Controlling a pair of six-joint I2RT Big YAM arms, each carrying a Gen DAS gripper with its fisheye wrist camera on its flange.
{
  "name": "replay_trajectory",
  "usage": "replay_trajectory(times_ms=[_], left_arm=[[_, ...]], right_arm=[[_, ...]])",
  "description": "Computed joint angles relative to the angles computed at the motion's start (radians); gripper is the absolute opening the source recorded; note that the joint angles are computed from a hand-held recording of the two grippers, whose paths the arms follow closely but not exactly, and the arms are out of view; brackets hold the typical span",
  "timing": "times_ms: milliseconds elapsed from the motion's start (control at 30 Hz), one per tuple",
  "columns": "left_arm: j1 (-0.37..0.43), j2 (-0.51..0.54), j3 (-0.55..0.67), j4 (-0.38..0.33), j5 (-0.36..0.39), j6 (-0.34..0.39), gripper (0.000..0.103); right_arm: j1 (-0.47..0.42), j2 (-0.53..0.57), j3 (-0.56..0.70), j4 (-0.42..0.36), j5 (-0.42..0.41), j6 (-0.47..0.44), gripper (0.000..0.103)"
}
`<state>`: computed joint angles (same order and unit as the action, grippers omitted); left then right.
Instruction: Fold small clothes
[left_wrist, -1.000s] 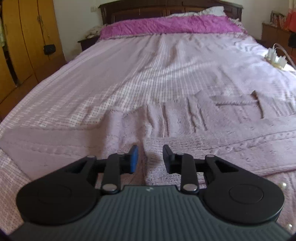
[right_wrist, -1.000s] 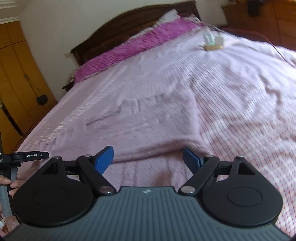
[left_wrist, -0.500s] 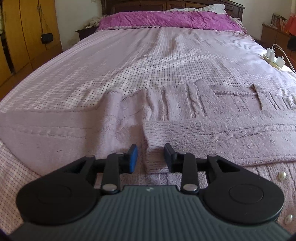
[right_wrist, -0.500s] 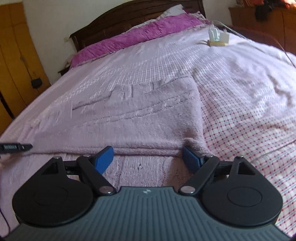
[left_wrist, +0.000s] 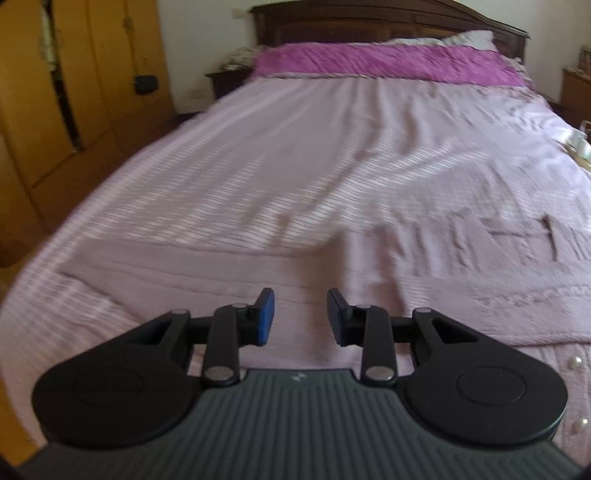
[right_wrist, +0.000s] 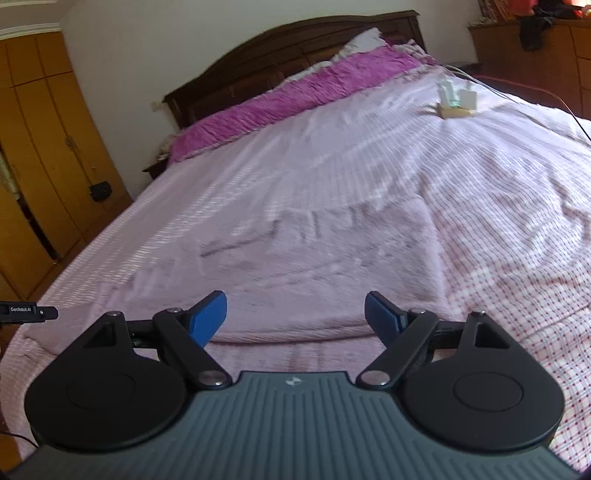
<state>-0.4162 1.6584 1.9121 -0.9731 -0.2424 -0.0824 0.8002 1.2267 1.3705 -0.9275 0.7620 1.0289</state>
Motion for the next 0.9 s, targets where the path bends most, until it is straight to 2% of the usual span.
replay_trajectory(times_ms=[67, 267, 433, 600, 700, 900], left_arm=[[0.023, -0.012, 0.002, -0.012, -0.019, 0.003, 0.034], [0.109, -0.032, 0.006, -0.059, 0.015, 0.000, 0.034], [0.179, 0.004, 0.046, -0.097, 0.027, 0.055, 0.033], [0.238, 0.049, 0.066, -0.085, 0.044, 0.054, 0.033], [0.264, 0.064, 0.056, -0.062, 0.096, 0.006, 0.033], [0.293, 0.083, 0.010, -0.006, 0.178, -0.187, 0.033]], right_arm=[[0.014, 0.016, 0.031, -0.005, 0.002, -0.013, 0.087], [0.051, 0.067, 0.100, -0.017, 0.002, -0.016, 0.087], [0.073, 0.115, 0.138, -0.061, 0.015, 0.026, 0.087], [0.082, 0.155, 0.162, -0.130, 0.022, 0.095, 0.087], [0.083, 0.166, 0.161, -0.156, 0.024, 0.135, 0.087], [0.089, 0.180, 0.170, -0.209, 0.036, 0.176, 0.087]])
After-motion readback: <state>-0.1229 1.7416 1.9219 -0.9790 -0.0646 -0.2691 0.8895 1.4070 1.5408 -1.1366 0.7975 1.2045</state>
